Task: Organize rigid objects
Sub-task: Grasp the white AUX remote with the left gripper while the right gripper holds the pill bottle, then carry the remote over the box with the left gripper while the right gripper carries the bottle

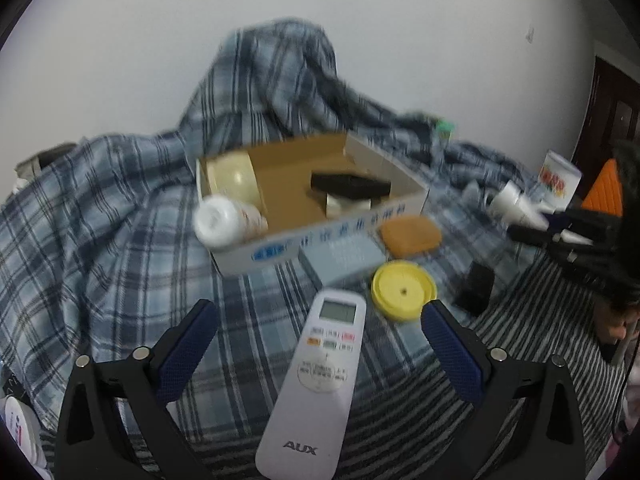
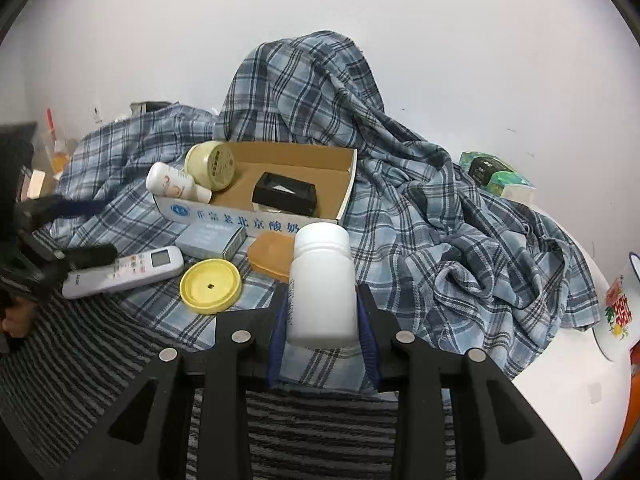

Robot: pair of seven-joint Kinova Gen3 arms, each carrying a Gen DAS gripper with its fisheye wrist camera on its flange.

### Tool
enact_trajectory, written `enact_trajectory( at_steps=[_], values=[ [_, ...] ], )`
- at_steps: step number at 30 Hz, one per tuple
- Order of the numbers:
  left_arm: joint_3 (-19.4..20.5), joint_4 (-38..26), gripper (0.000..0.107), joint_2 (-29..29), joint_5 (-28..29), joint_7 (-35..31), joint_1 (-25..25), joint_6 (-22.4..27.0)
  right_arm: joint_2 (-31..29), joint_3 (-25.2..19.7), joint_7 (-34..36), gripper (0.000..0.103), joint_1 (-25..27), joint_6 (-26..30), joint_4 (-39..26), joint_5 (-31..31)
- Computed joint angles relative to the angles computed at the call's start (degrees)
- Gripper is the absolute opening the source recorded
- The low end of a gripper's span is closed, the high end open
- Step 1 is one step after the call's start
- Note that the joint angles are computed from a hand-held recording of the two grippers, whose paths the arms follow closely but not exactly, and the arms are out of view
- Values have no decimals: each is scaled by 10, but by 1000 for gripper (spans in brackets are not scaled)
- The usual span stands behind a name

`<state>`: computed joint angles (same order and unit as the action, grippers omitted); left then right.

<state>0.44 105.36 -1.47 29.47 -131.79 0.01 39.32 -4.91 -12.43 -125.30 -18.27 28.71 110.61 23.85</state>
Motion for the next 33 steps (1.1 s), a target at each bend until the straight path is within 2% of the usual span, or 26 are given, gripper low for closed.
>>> enact_trajectory(
  at_steps=[1, 5, 8, 10, 11, 13, 15, 18, 24, 27, 30, 32, 33],
  values=[
    [2, -8, 87, 8, -14, 15, 1, 8, 0, 5, 11, 31, -1, -5, 1, -12],
    [8, -42, 80, 44, -43, 51, -5, 59, 2, 7, 20, 31, 0, -13, 5, -25],
    [24, -58, 76, 60, -73, 75, -9, 78, 0, 6, 23, 31, 1, -21, 9, -27],
    [12, -68, 52, 71, -120, 106, 26, 86, -1, 7, 30, 31, 1, -23, 10, -33],
    [9, -74, 49, 78, -136, 114, 36, 94, -1, 8, 34, 31, 1, -25, 11, -37],
    [24, -74, 45, 78, -139, 112, 25, 94, 0, 7, 35, 31, 2, -26, 11, -38],
    [33, -72, 42, 76, -118, 91, 7, 97, -2, 7, 35, 31, 4, -30, 14, -39],
    [32, -52, 42, 59, -97, 73, 2, 74, -8, 1, 25, 31, 10, -39, 20, -30],
    [18, 25, 42, -12, 2, -34, -9, -20, -26, -22, -17, 31, 27, -68, 40, 16],
    [-15, 61, 42, -45, 70, -104, 13, -64, -33, -35, -36, 31, 39, -81, 48, 35],
    [-80, 102, 42, -82, 139, -173, 75, -117, -39, -46, -53, 31, 53, -96, 57, 50],
    [-95, 120, 42, -97, 185, -220, 90, -139, -45, -56, -66, 31, 66, -107, 63, 60],
    [-90, 127, 42, -101, 201, -233, 89, -156, -48, -62, -75, 31, 74, -113, 67, 67]
  ],
)
